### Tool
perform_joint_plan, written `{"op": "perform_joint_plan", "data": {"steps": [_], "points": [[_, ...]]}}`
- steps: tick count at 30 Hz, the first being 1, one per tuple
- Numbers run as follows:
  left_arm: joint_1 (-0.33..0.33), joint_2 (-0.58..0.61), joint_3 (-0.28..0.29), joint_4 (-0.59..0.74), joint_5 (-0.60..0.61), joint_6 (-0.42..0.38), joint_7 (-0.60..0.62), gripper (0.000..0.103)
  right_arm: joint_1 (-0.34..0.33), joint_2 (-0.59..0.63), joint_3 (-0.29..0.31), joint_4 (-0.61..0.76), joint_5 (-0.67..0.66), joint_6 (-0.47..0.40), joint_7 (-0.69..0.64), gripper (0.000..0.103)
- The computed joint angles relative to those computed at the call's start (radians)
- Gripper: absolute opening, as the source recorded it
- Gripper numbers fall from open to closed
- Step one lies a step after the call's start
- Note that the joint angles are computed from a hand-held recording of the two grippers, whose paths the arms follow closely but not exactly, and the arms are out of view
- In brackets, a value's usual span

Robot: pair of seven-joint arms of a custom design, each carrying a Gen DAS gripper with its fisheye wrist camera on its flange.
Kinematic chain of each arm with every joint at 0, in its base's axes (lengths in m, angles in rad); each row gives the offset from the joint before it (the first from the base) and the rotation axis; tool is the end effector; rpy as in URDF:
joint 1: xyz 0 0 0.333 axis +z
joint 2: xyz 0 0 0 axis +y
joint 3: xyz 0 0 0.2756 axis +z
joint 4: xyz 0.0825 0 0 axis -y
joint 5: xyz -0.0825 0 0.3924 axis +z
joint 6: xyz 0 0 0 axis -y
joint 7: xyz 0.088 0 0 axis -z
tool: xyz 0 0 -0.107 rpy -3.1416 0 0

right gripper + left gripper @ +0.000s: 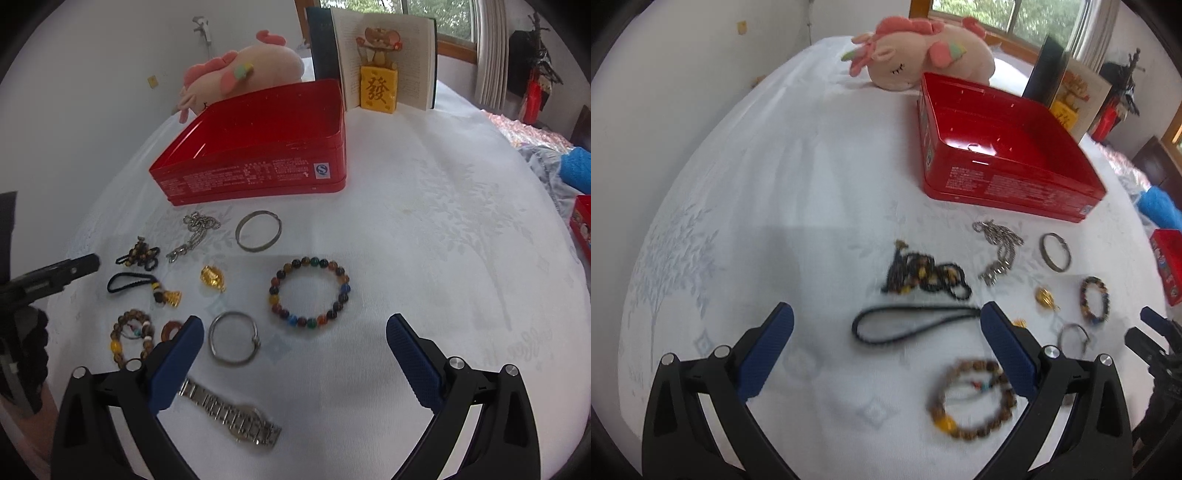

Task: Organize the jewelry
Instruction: 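Lower the left tool onto the black bead strand while the right tool approaches the multicolour bracelet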

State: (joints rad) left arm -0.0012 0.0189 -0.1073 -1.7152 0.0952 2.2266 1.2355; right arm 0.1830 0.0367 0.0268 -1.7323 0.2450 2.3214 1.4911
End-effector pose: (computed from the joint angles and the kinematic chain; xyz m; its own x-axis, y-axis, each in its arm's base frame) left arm 0.6132 -0.0633 0.5721 0.1698 -0.9831 0.0681 -0.8614 -0.1816 -0.4743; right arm 0.6101 0.1342 0.5646 0.2235 -0.9544 -0.1978 -0.8481 -0.0904 -0.5220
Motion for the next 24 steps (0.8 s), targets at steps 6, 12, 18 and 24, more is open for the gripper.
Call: {"op": "perform_joint_plan", "data": {"steps": [6, 12, 18, 24], "points": [[0.0, 0.162, 0.002, 0.191, -0.028, -0.096, 0.035, 0.1, -0.011, 0.111, -0.002, 0.127, -0.01, -0.061, 0.033, 0.092], [-0.013, 0.272, 0.0, 0.319, -0.02, -0.158, 0.063, 0.1, -0.029, 0.198, 0.002, 0.225, 0.002, -0.09, 0.041, 0.087], [-0.013, 0.335, -0.009, 0.39, -0.064, -0.199, 0.11, 0.1, -0.033, 0.252, 0.007, 0.298, -0.012, -0.109, 0.037, 0.087], [-0.021, 0.387, -0.003, 0.451, -0.063, -0.228, 0.121, 0.085, -0.035, 0.261, 0.009, 0.304, -0.018, -0.11, 0.03, 0.087]]}}
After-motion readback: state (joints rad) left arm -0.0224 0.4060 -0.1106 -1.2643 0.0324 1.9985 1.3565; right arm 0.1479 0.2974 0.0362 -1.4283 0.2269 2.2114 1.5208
